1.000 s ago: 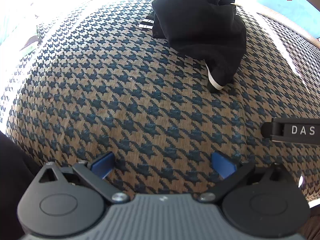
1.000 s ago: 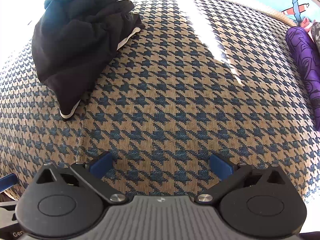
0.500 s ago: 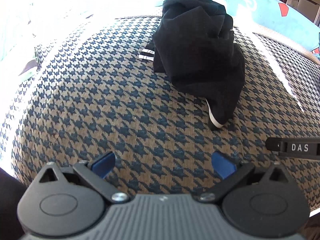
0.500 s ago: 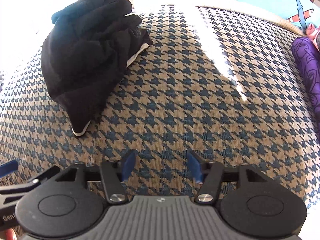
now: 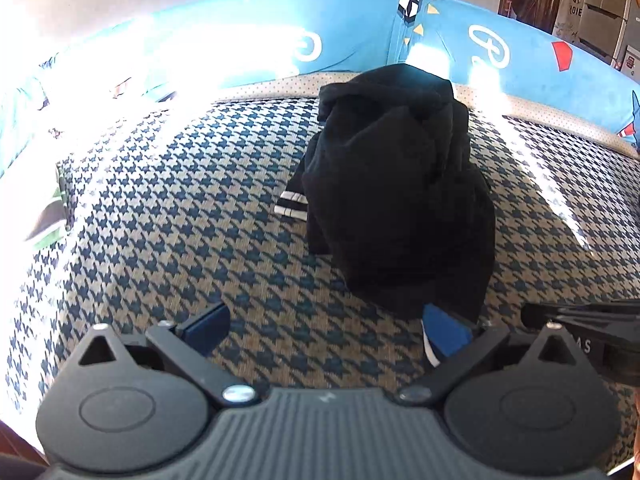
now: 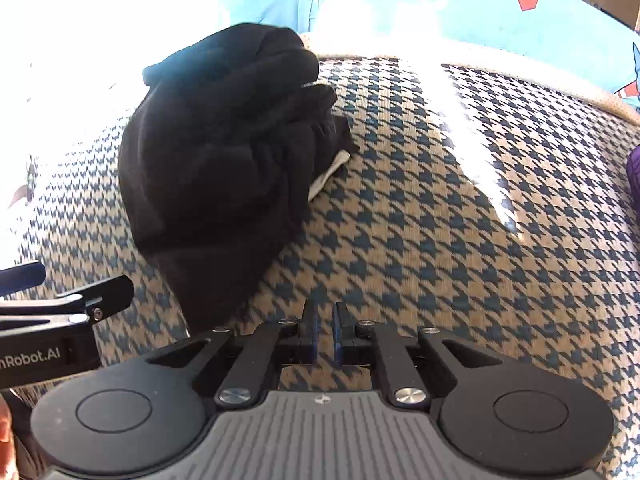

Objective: Fold clothes

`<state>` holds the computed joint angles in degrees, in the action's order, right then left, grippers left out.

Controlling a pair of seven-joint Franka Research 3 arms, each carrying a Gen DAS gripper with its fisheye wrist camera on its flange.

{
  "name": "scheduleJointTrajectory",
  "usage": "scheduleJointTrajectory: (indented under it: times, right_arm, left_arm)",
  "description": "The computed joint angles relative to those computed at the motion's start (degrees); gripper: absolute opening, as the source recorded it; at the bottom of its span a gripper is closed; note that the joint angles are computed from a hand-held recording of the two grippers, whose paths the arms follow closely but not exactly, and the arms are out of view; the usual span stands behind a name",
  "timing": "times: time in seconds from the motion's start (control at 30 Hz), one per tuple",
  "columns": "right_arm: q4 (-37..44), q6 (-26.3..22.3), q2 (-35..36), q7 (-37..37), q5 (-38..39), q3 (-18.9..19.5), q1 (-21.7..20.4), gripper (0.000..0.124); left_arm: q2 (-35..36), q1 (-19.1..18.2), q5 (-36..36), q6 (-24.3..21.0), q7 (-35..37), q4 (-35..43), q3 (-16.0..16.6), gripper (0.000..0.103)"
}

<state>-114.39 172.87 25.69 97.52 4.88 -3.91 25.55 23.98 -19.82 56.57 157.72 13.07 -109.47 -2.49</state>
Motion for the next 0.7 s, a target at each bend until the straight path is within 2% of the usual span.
scheduleJointTrajectory:
  times: [0.07,0.2,0.33,0.4,0.47,0.57,0.67,0.7]
  right_arm:
    - [2.1,-0.9,1.0,-1.9,3.2,4.0,-3.8,0.009]
    - [5.7,-0.6,3.1,-4.2,6.6,6.5,-6.2,0.009]
    - [10.3,-0.4,5.8,-5.5,7.5,6.1,-6.0,0.01]
    - [12.6,-1.0,7.1,-5.0,7.1,4.6,-4.8,0.013]
    - [14.9,-1.9,8.4,-4.2,6.7,3.4,-3.9,0.022]
    - [18.5,-4.3,10.7,-4.9,7.8,5.2,-5.9,0.025]
    - [21.7,-6.4,12.9,-5.8,8.1,5.7,-6.7,0.027]
    - [22.9,-7.1,13.7,-5.8,7.9,5.4,-6.5,0.028]
  left_arm:
    - [0.8,0.4,0.0,0.1,1.8,1.4,0.0,0.103]
    - [2.3,0.5,1.0,1.6,4.4,4.1,0.8,0.103]
    - [4.3,0.0,2.6,4.4,4.6,6.7,2.3,0.103]
    - [5.7,-0.5,3.5,5.8,4.3,8.4,3.2,0.103]
    - [7.3,-1.0,3.8,6.4,4.4,10.3,3.9,0.103]
    - [9.2,-0.6,1.6,7.8,5.3,11.8,4.0,0.103]
    - [10.5,0.0,-2.1,8.5,7.1,12.6,3.8,0.103]
    - [10.6,-0.8,-2.4,8.3,6.7,12.8,4.6,0.103]
